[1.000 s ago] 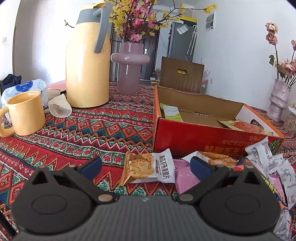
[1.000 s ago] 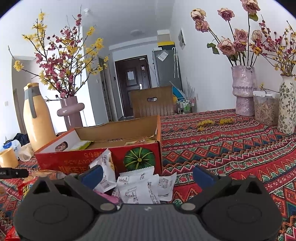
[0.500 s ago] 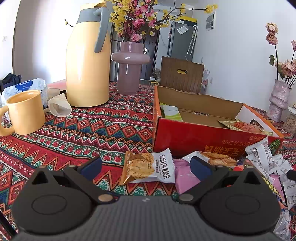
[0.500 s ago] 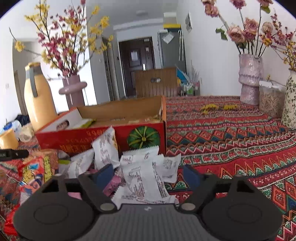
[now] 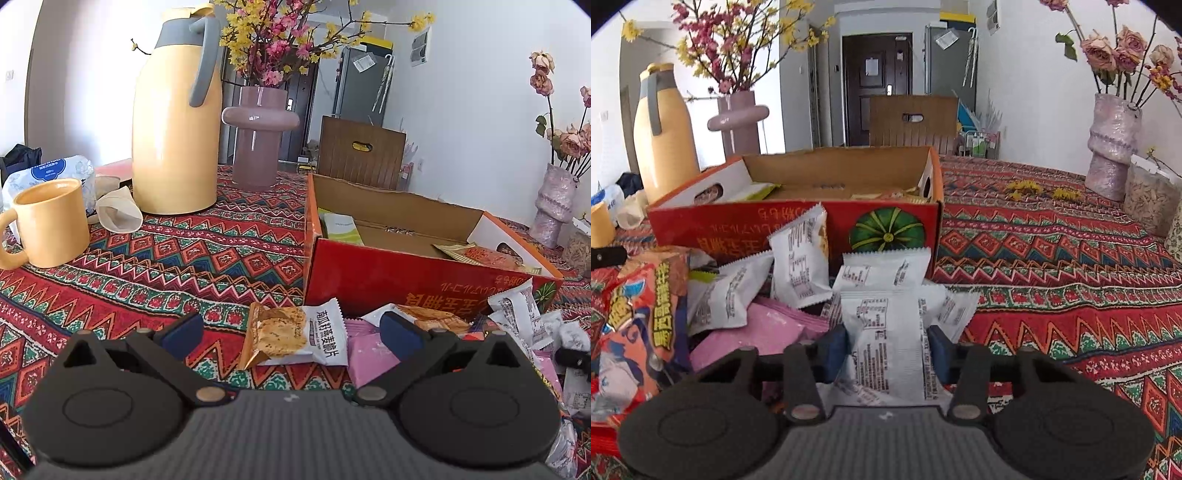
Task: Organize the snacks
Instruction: 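Grasp a white wrapper packet with the right tool, then grasp the pumpkin oat crisp packet with the left tool while the right tool holds its wrapper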
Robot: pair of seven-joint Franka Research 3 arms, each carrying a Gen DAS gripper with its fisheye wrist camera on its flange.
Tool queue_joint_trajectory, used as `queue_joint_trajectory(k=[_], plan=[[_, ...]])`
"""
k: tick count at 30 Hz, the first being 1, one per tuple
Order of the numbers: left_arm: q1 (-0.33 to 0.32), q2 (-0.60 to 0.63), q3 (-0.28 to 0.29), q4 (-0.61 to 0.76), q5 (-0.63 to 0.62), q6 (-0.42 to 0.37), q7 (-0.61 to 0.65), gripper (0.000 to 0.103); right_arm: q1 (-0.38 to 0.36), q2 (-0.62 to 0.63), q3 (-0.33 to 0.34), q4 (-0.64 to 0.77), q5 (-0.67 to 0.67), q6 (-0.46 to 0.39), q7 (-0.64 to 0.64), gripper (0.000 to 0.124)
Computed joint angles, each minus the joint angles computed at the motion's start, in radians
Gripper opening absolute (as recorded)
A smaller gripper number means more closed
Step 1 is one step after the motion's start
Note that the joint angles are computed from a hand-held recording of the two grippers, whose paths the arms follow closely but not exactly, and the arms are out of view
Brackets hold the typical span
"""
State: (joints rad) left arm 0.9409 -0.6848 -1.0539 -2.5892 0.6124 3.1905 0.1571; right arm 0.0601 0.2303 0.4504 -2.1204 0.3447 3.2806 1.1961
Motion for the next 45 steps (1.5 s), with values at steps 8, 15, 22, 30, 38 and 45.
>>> queue_joint_trajectory(k=[8, 15, 22, 30, 38, 45], plan=[[0.0, -0.003, -0.001, -0.001, -0.004, 0.0, 0.002, 0.103, -0.341, 0.025, 0.325, -0.067, -0.157, 0.228, 0.17, 0.043], [0.0, -0.003, -0.002, 0.0, -0.001, -0.007, -0.003, 0.103, -0.282, 0.074, 0.25, -0.011, -0.235, 0.32, 0.275, 0.043], [0.002, -0.003, -0.003, 0.001, 0.003, -0.008, -0.007, 0.103, -0.193, 0.118, 0.148, 0.021, -0.254, 0.342, 0.356, 0.043], [-0.049, 0.034, 0.037, 0.015, 0.015, -0.087, 0.004, 0.103, -0.066, 0.109, 0.015, 0.019, -0.262, 0.362, 0.389, 0.043], [-0.204, 0.209, 0.194, 0.115, 0.085, -0.263, 0.106, 0.103, 0.022, 0.098, -0.091, 0.016, -0.3, 0.359, 0.45, 0.043], [-0.259, 0.395, 0.226, 0.226, 0.149, -0.389, 0.112, 0.103, 0.074, 0.091, -0.165, 0.011, -0.366, 0.367, 0.526, 0.044]])
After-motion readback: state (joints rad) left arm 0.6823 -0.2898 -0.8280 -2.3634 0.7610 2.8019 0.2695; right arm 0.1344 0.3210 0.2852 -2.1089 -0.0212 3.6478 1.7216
